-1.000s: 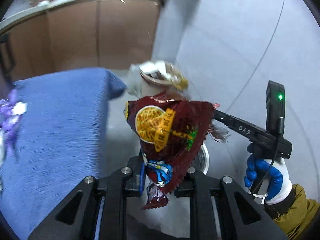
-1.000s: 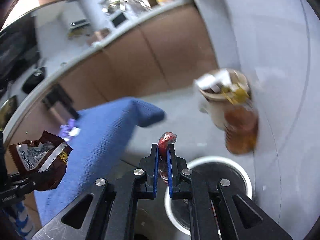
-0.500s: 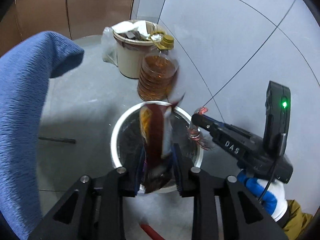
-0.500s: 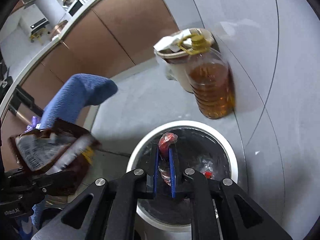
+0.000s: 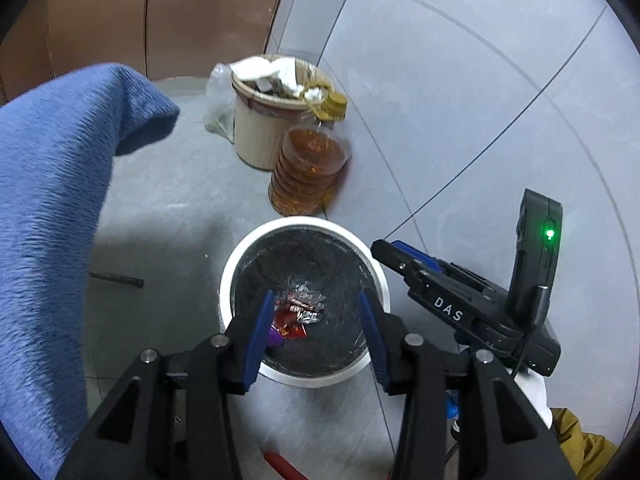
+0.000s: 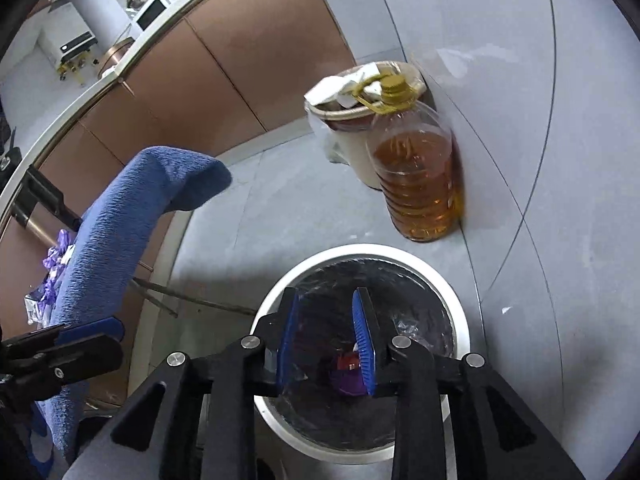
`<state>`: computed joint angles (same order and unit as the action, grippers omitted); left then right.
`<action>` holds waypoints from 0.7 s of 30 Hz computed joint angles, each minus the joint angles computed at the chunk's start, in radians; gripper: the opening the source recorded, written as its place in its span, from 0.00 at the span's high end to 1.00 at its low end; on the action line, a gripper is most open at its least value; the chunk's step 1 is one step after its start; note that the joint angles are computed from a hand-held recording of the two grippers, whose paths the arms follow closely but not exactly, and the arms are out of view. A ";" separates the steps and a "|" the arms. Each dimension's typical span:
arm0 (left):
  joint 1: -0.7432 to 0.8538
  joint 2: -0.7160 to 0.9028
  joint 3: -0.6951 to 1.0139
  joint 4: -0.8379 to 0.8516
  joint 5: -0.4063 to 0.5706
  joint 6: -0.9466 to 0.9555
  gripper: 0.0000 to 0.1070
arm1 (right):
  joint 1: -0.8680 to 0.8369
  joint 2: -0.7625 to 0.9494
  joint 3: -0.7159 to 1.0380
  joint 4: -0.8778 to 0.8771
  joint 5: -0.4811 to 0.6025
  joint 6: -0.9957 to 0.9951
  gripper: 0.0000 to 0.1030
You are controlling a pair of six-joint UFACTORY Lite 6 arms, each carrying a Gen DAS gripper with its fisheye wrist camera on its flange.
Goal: Collect trash
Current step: 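Carry both wrappers to the trash bin and open both tools over it, then move both open tools back over the table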
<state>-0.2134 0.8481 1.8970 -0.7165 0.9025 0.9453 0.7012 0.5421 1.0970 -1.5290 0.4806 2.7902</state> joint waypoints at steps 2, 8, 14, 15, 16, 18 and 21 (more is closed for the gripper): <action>0.020 -0.048 -0.038 -0.029 -0.003 0.035 0.61 | 0.012 -0.017 0.017 0.039 0.017 -0.059 0.73; 0.112 -0.257 -0.213 -0.159 -0.039 0.171 0.61 | 0.072 -0.070 0.128 0.211 0.136 -0.321 0.71; 0.260 -0.449 -0.364 -0.353 -0.072 0.340 0.61 | 0.151 -0.090 0.291 0.315 0.300 -0.531 0.61; 0.288 -0.480 -0.388 -0.390 -0.082 0.370 0.61 | 0.164 -0.084 0.325 0.326 0.325 -0.560 0.58; 0.310 -0.508 -0.411 -0.421 -0.092 0.398 0.61 | 0.181 -0.075 0.370 0.338 0.357 -0.598 0.55; 0.374 -0.567 -0.449 -0.480 -0.100 0.461 0.61 | 0.213 -0.050 0.466 0.356 0.419 -0.673 0.48; 0.465 -0.605 -0.444 -0.499 -0.064 0.481 0.60 | 0.261 0.010 0.642 0.367 0.512 -0.786 0.37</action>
